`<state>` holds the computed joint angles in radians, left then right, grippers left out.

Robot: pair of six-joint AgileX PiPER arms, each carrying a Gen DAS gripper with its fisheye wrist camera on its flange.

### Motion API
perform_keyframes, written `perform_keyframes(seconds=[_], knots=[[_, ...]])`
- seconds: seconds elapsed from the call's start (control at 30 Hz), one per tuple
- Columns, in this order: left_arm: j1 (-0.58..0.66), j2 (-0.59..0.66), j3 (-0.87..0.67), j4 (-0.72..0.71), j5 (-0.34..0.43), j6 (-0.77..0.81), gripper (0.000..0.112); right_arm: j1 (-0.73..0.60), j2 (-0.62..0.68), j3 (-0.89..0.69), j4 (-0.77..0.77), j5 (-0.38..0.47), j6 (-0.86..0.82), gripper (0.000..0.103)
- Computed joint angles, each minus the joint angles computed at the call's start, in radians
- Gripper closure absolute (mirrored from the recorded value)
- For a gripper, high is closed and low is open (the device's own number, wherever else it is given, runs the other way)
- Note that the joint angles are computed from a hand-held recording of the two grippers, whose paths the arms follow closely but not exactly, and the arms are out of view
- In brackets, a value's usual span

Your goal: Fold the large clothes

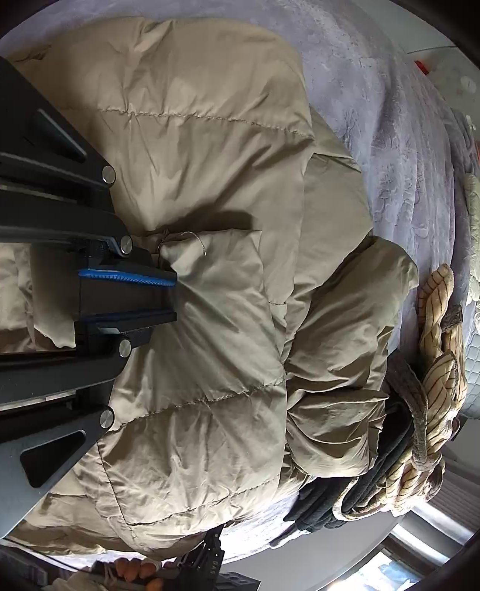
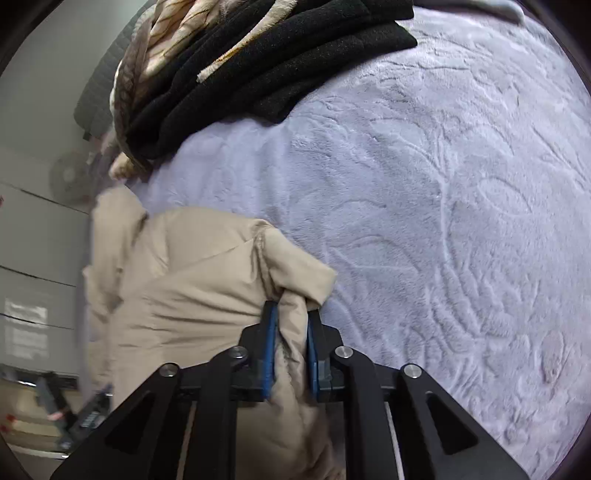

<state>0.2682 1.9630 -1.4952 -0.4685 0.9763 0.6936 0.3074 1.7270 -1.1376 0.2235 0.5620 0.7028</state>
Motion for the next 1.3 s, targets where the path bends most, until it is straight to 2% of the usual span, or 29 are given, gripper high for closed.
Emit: perform_keyframes(seconds=[0.07, 0.2, 0.3, 0.4, 0.5, 0.57, 0.6, 0.67, 0.7, 0.8, 0.9, 0.97, 1.17, 1.23, 1.27, 1.3], knots=[[0.001, -0.003, 0.005, -0.002, -0.004, 0.003, 0.098, 0.042, 0.000, -0.035, -0.137, 0.045, 0.135, 0.082], [0.001, -0.015, 0.017, 0.001, -0.011, -0.004, 0.097, 0.181, -0.021, -0.154, -0.448, 0.304, 0.359, 0.079], [-0.012, -0.041, 0.012, 0.041, -0.006, -0.047, 0.097, 0.269, -0.075, -0.180, -0.538, 0.393, 0.419, 0.079], [0.025, -0.101, 0.018, -0.013, 0.039, -0.025, 0.097, 0.336, -0.152, -0.144, -0.549, 0.394, 0.436, 0.079], [0.064, -0.148, 0.060, -0.038, 0.066, 0.016, 0.097, 0.361, -0.166, -0.094, -0.485, 0.347, 0.409, 0.079], [0.053, -0.150, 0.116, 0.027, 0.023, 0.007, 0.097, 0.360, -0.130, -0.057, -0.462, 0.326, 0.392, 0.080], [0.050, -0.145, 0.139, 0.036, -0.002, 0.012, 0.097, 0.355, -0.115, -0.041, -0.451, 0.312, 0.385, 0.085], [0.053, -0.140, 0.191, 0.017, -0.070, 0.048, 0.097, 0.346, -0.104, 0.003, -0.436, 0.260, 0.374, 0.086], [0.051, -0.138, 0.198, 0.015, -0.082, 0.052, 0.097, 0.354, -0.098, 0.001, -0.446, 0.261, 0.379, 0.086], [0.045, -0.140, 0.177, 0.044, -0.065, 0.001, 0.097, 0.361, -0.092, -0.036, -0.451, 0.314, 0.363, 0.086], [0.046, -0.175, 0.155, 0.100, -0.027, -0.082, 0.097, 0.361, -0.147, -0.052, -0.427, 0.381, 0.364, 0.085], [0.056, -0.223, 0.159, 0.138, 0.008, -0.129, 0.097, 0.362, -0.189, -0.049, -0.402, 0.414, 0.373, 0.081], [0.084, -0.379, 0.228, 0.224, 0.110, -0.208, 0.097, 0.401, -0.302, -0.036, -0.310, 0.488, 0.395, 0.081], [0.080, -0.451, 0.275, 0.256, 0.122, -0.243, 0.096, 0.419, -0.327, -0.044, -0.293, 0.515, 0.402, 0.071], [0.093, -0.481, 0.291, 0.259, 0.140, -0.243, 0.070, 0.425, -0.337, -0.046, -0.285, 0.523, 0.404, 0.063], [0.097, -0.505, 0.302, 0.261, 0.156, -0.253, 0.047, 0.431, -0.348, -0.049, -0.275, 0.529, 0.402, 0.062]])
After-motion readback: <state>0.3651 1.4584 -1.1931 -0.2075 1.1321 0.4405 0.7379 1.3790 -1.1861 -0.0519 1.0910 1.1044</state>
